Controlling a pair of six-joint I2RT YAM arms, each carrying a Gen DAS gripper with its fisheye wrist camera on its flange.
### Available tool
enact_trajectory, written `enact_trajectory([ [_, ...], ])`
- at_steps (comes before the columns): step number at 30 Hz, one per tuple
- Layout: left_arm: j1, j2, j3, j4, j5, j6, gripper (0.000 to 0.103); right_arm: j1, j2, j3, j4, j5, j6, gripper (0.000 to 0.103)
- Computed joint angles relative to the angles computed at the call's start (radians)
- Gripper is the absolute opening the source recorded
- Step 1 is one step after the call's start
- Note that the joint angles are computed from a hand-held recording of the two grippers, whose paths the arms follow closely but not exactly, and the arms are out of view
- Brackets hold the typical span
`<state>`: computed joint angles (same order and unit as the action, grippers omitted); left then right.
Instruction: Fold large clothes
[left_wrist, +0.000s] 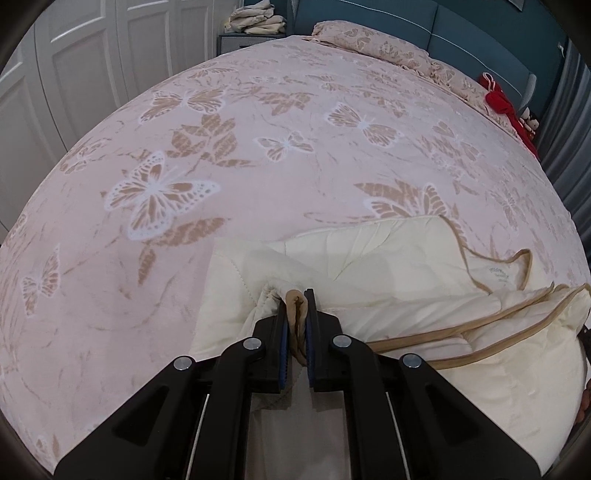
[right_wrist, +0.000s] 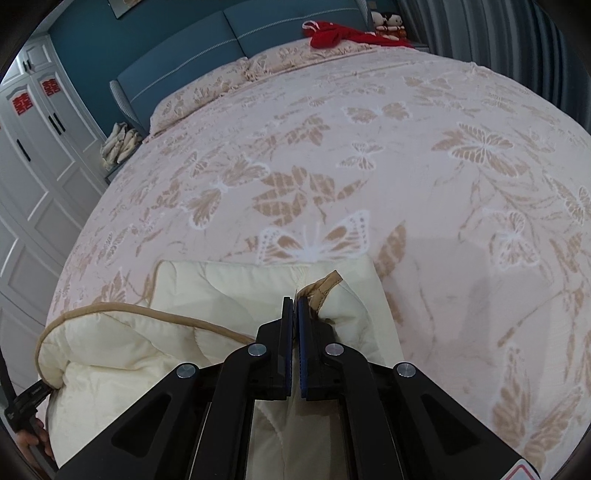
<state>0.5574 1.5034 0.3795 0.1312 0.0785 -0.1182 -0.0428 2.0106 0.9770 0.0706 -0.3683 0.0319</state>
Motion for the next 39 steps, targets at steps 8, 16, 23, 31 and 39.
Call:
enact_trajectory([
  [8,-0.031,0.061,-0.068,0.183,-0.034,0.000,0.008,0.027,0.074,0.022,0.027,0.036,0.004,0.001],
  [16,-0.026,0.078,-0.090,0.245,-0.028,-0.004,0.008,0.023,0.091,0.019,0.051,0.021,0.004,0.000],
  [23,0.253,-0.199,-0.006,-0.161,0.324,0.092,0.027,-0.030,-0.140,-0.054,-0.017,-0.007,-0.043,0.047],
  [31,0.346,-0.604,0.067,-0.400,0.369,0.017,0.095,-0.025,-0.465,-0.230,0.009,-0.166,-0.079,0.061],
  [39,-0.193,-0.271,0.100,-0.309,0.169,-0.053,0.087,0.237,-0.275,-0.148,-0.049,-0.121,-0.010,0.060],
])
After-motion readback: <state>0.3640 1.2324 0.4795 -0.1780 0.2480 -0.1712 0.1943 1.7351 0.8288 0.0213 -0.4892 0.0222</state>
